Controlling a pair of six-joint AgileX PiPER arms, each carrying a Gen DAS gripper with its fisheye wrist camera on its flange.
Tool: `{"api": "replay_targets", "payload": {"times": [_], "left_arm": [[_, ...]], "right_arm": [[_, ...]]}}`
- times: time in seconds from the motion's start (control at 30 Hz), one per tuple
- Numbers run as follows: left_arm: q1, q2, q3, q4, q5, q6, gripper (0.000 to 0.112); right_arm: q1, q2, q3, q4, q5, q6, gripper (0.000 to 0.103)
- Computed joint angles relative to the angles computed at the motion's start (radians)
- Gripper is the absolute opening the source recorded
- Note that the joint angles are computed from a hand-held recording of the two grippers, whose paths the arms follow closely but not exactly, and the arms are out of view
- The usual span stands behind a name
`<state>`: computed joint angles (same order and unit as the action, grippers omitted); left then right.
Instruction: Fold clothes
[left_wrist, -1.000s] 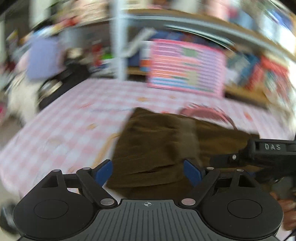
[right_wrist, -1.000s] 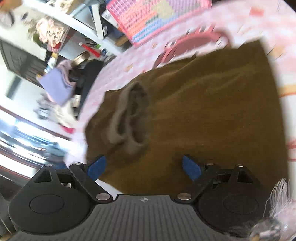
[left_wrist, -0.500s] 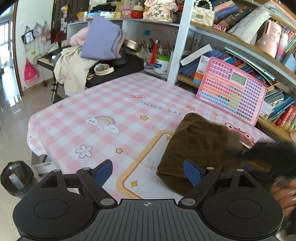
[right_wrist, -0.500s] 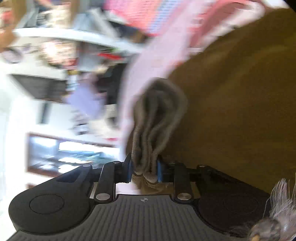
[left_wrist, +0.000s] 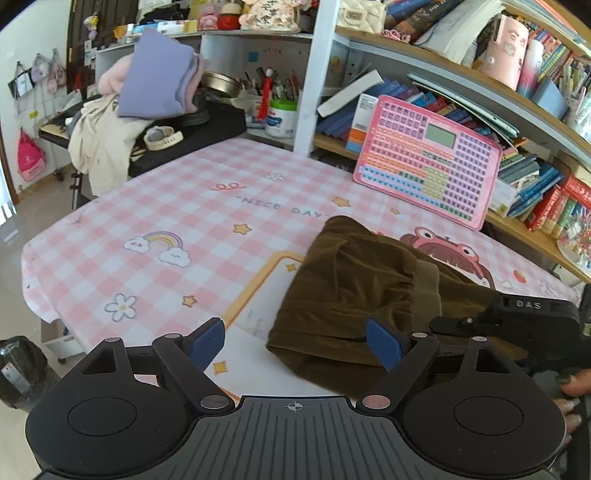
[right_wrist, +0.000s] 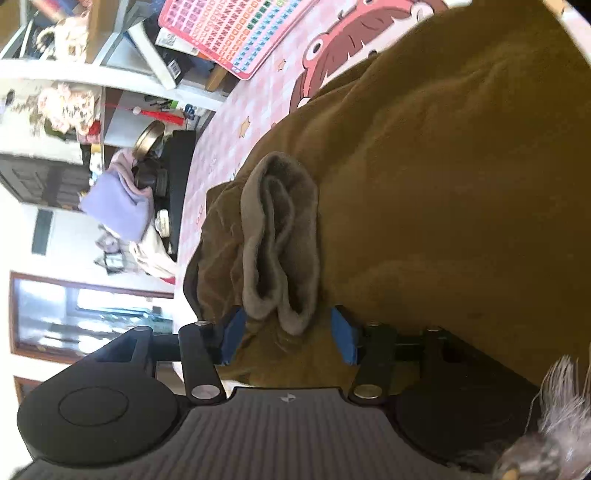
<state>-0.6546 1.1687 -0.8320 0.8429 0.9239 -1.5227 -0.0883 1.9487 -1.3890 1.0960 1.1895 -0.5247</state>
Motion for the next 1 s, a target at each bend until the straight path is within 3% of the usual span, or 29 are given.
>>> {"api": "replay_targets", "payload": {"times": [0.2, 0.5, 0.63, 0.77, 0.87, 1.0], "left_arm": [[-0.029, 0.041, -0.016, -0.012, -0.032, 0.025, 0.086], [-0.037, 0.053, -0.010, -0.033, -0.096, 0.148, 0.086], [-0.072, 0.028, 0.021, -0.028, -0.082, 0.152, 0.086], [-0.083, -0.013, 0.068, -0.038, -0.116, 0.176, 0.087], [-0.068, -0.036, 0.096, -0.038, -0.156, 0.198, 0.087], [-0.045, -0.062, 0.132, -0.046, -0.209, 0.217, 0.087]], "right_arm": [[-0.046, -0.138, 0.117, -0.055, -0.047, -0.171, 0.053], [-0.023, -0.461, 0.411, -0.151, -0.362, -0.403, 0.060], [0.027, -0.568, 0.491, -0.271, -0.458, -0.284, 0.061], [0.109, -0.697, 0.565, -0.422, -0.574, -0.135, 0.072], [0.200, -0.782, 0.616, -0.629, -0.675, 0.090, 0.078], [0.275, -0.861, 0.657, -0.886, -0.691, 0.370, 0.081]]}}
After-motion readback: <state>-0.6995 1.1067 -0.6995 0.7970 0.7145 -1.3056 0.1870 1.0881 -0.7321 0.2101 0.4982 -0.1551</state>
